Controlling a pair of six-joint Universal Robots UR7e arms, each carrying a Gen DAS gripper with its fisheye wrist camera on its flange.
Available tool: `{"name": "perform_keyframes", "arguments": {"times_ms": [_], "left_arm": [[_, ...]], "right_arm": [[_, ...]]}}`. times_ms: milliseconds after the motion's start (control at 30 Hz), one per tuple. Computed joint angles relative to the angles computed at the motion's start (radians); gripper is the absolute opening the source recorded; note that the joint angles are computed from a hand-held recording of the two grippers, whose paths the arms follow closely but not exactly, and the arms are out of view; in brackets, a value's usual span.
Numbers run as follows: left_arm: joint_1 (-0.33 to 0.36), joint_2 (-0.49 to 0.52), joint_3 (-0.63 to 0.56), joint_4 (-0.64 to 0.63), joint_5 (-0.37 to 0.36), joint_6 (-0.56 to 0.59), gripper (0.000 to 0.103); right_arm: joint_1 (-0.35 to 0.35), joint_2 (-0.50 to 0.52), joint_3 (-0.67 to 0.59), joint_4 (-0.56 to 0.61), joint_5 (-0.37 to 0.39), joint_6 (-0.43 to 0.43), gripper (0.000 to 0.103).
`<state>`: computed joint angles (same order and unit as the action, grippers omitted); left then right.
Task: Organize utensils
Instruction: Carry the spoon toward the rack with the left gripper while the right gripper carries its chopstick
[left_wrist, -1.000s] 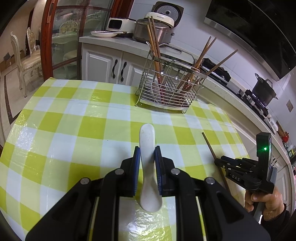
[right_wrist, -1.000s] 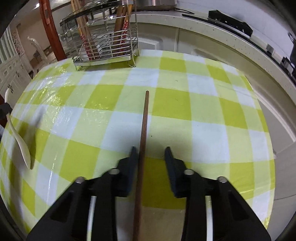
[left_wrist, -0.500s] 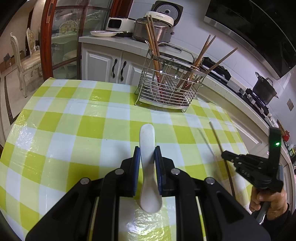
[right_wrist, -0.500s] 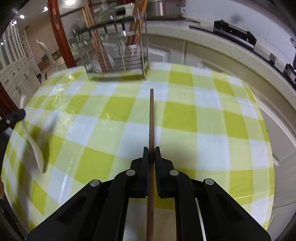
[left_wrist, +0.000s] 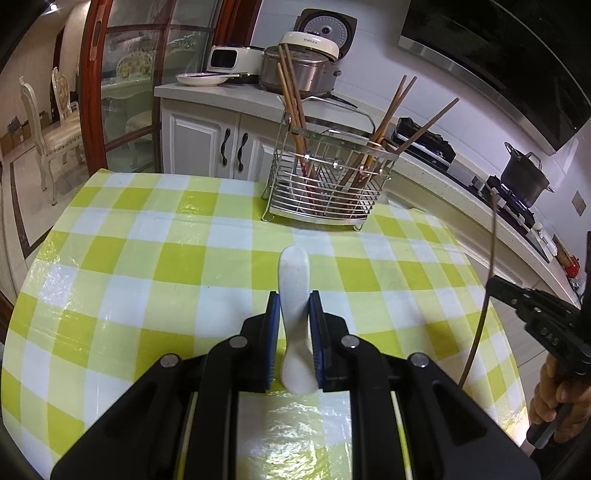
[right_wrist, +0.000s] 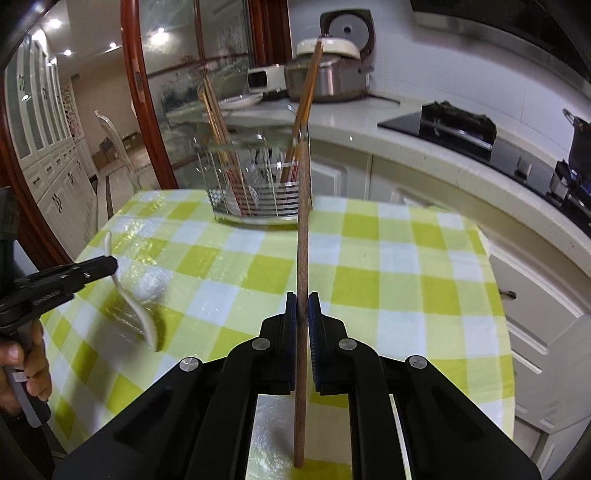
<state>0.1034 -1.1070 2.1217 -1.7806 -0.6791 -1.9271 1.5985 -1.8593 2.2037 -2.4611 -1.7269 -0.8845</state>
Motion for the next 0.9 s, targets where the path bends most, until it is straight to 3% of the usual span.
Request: {"name": "perform_keyframes", "arguments": {"times_ms": [633,900], "left_arm": [[-0.029,0.042,-0.066,0.061,0.021,0.004,0.016],[-0.020,0.050,-0.120,0.118,0.069,0.040,0.015]], "right_arm": [[-0.029,-0.100,0.009,0.001,0.086,-0.015,0.011],[0.027,-0.060,-0.014,-0.030,0.093,0.032,0.011]]}}
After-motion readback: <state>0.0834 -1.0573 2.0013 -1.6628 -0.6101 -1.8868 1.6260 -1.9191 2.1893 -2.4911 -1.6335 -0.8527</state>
